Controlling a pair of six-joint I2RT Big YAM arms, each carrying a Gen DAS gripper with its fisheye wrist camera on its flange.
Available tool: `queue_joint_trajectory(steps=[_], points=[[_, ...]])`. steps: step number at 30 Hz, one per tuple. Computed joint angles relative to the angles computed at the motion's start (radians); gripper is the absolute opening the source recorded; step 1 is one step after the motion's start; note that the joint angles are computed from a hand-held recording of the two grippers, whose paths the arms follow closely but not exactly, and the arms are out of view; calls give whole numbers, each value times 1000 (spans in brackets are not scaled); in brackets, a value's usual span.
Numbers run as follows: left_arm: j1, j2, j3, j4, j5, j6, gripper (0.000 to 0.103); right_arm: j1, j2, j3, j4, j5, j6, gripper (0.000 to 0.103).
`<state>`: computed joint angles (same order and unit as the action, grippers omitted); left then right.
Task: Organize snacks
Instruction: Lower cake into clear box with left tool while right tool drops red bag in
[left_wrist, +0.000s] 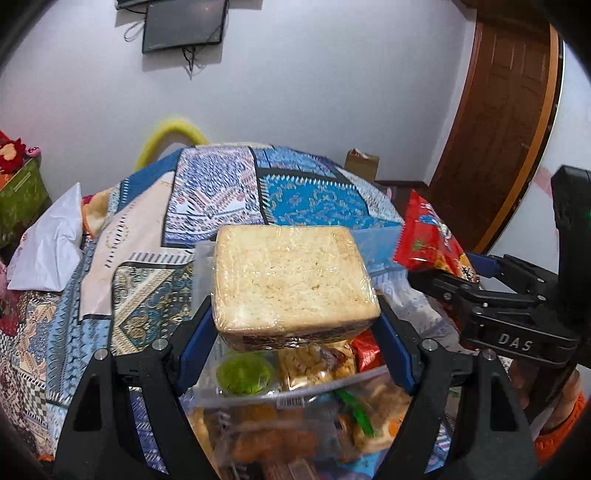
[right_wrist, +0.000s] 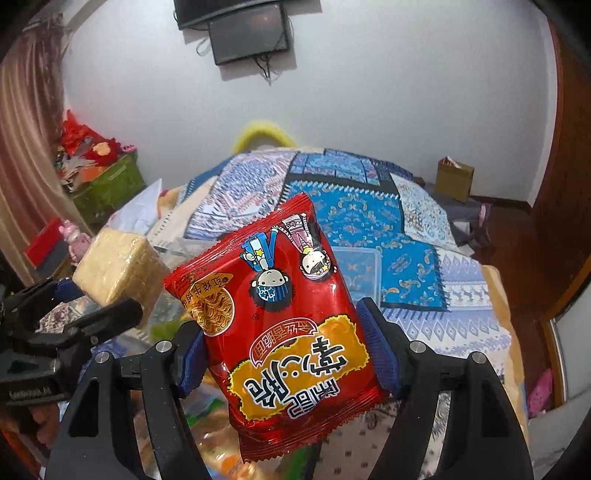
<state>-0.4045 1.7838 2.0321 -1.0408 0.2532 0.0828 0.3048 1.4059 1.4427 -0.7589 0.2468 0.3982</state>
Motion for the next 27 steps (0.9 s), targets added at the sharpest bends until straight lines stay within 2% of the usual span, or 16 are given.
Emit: queue_joint_trajectory(steps=[5,7,10,17,21,27], points=[[-19,87,77,-39,-40,22,80,-34,65,36,-25,-27,-8,71],[-23,116,101,-50,-59,31,80,-30,75,44,-27,7,-33,71],[-26,152,134,-64,-75,31,80,-28,89,64,-33,16,-65,71],[-11,199,180,-108,-58,11,80,-23,120,93,-42,47,-120,71],[-1,234,232,-187,-50,4,80,-19,146,119,-65,44,-134,71],[7,219,218,-182,-20,5,80,-18,168,147,-99,29,-145,73]])
